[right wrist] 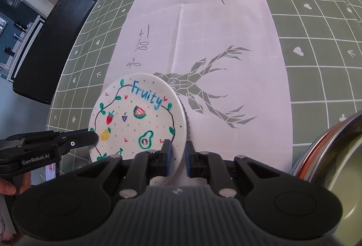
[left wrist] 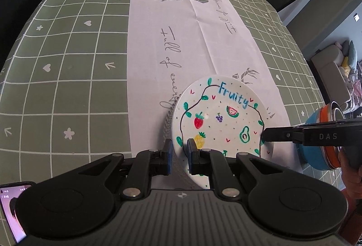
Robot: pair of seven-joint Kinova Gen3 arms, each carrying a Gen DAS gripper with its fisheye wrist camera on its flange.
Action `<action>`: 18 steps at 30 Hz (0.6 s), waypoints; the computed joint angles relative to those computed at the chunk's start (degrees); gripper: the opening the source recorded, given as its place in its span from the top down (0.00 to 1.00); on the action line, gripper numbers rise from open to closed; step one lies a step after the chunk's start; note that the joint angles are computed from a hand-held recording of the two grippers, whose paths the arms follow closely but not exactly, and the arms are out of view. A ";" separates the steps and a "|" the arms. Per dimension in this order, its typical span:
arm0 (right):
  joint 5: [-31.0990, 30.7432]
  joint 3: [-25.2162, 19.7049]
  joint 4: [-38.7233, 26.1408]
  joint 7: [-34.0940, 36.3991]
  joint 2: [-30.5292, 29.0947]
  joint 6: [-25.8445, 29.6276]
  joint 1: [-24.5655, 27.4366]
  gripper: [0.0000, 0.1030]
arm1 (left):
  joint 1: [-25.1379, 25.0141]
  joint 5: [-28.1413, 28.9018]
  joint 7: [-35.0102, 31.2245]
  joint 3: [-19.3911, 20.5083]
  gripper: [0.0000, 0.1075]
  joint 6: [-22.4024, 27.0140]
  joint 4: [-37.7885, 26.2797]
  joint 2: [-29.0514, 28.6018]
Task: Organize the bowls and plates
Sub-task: 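Lift and carry the Fruity plate with the left gripper along the runner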
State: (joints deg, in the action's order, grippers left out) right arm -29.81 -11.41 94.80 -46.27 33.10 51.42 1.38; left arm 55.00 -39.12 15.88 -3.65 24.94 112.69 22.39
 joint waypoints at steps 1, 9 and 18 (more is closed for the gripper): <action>0.08 -0.05 0.13 0.25 -0.12 -0.16 -0.02 0.90 | -0.56 0.65 -0.97 0.72 0.87 0.84 -0.57 0.16; 0.23 -0.39 1.82 1.84 -1.35 -2.53 -0.50 0.88 | -1.98 3.67 -4.58 2.89 0.87 4.87 -3.17 1.24; -1.54 -1.03 2.63 4.21 -1.41 -2.62 0.71 0.77 | -2.09 3.74 -4.73 2.68 0.87 4.86 -3.21 0.89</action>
